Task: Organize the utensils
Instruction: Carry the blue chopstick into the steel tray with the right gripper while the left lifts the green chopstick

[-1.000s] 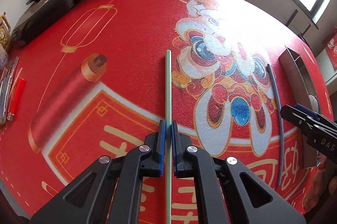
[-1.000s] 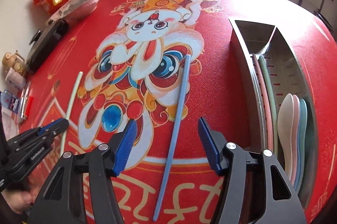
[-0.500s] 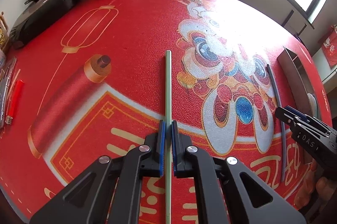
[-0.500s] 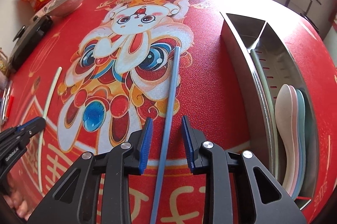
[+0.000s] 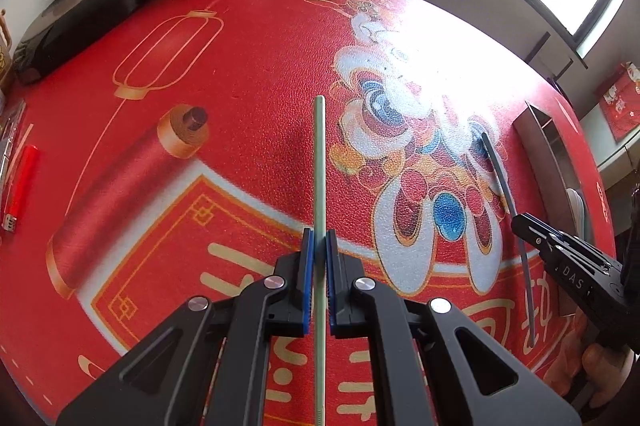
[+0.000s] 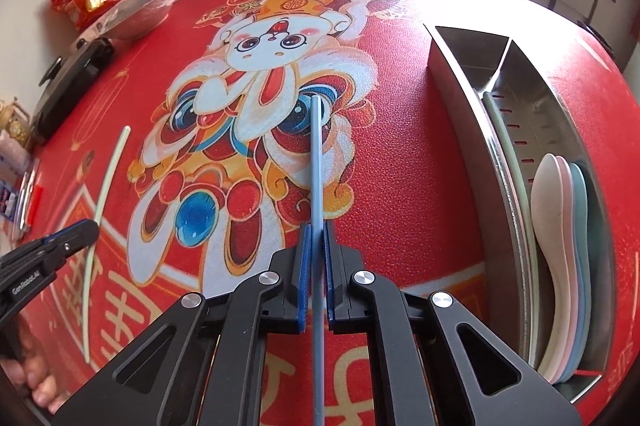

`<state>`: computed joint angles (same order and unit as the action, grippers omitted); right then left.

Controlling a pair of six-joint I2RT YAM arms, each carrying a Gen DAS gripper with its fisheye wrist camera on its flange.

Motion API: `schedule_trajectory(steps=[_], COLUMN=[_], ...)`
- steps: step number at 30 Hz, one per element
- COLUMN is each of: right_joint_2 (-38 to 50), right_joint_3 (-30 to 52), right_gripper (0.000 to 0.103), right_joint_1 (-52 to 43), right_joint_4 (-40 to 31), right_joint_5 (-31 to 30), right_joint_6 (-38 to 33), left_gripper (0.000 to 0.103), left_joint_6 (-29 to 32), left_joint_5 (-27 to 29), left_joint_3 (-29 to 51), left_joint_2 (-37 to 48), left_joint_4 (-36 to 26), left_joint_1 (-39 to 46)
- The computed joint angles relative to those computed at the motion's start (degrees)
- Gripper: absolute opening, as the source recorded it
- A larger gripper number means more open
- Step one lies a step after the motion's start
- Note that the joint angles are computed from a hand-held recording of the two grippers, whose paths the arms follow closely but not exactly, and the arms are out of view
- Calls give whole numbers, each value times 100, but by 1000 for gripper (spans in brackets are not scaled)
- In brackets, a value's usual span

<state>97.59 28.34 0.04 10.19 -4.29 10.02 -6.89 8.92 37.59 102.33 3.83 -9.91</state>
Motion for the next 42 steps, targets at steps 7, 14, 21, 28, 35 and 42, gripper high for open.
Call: schedule_trajectory(steps=[7, 14, 21, 28, 35, 42], right_joint_2=[-606, -1035, -1743, -2238, -1908, -1233], right_joint_3=[-169, -304, -410, -269, 80, 494], right_gripper=[6, 6, 6, 6, 6, 6], right_joint_1=[-140, -541, -932, -1798, -2794, -3265], right_joint_4=[-132, -341, -615, -1073, -1329, -1503], right_joint_5=[-350, -701, -981, -1407, -1775, -1982], right_joint_6=[-153, -370, -682, -1070, -1547, -2033], left_gripper=[6, 6, 6, 6, 6, 6], left_joint_6=[-174, -343, -543, -876, -1234, -1624], left_joint_5=[-3, -60, -117, -271, -495, -794], left_joint_3=[2, 26, 115, 341, 592, 821], left_joint_2=[-166, -326, -561, -720, -689, -572], left_joint_4=[-71, -123, -273, -443, -520, -610], left_joint_1=[-92, -271, -527, -1016, -1541, -2024])
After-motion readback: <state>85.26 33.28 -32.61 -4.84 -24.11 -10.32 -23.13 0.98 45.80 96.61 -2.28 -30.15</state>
